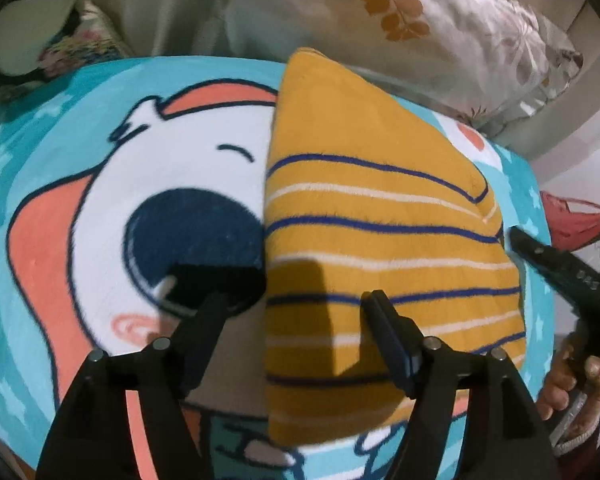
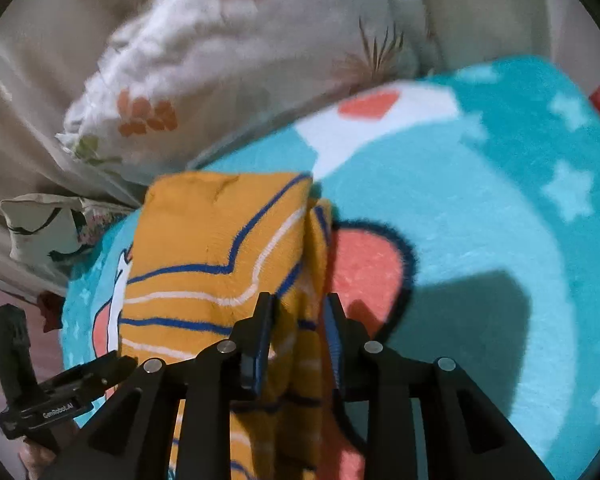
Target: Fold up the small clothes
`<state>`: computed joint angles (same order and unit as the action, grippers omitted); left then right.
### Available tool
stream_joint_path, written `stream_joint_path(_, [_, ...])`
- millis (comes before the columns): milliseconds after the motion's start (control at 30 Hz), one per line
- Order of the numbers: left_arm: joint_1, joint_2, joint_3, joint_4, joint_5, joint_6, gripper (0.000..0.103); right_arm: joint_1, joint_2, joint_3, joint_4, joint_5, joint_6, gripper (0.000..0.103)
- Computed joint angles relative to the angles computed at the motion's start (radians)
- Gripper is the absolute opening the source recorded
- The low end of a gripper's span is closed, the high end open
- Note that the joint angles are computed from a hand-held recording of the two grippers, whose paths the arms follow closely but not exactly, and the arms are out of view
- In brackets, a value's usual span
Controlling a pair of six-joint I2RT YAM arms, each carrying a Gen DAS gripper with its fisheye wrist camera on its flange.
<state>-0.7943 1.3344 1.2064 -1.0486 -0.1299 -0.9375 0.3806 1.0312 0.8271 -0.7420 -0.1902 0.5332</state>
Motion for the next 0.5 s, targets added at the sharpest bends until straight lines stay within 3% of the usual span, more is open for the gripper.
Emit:
stream_joint_path(133, [-0.08,-0.04,-0.056,0.007,-0.045,-0.127,0.078,0.088,-0.12,0.056,-0.049,0.073,0.037,0.029])
stream_joint_path(267, [-0.153,-0.072,-0.074,-0.02,-0.084,-0.245,0.078,0.193,-0.14,0.011,0.003,0.006,0.074,0.029])
stream_joint_path(367, [-0.211,-0.08,-0.027,-0.095,-0.153,-0.294,0.077,0.226,-0.062,-0.044,0.015,0.021,0.087,0.026])
stream_joint_path(500, [-0.329,-0.058,0.084,-0.266,-0.314,-0.393,0.077,0.23,-0.099,-0.091,0.034,0.029,0.112,0.026])
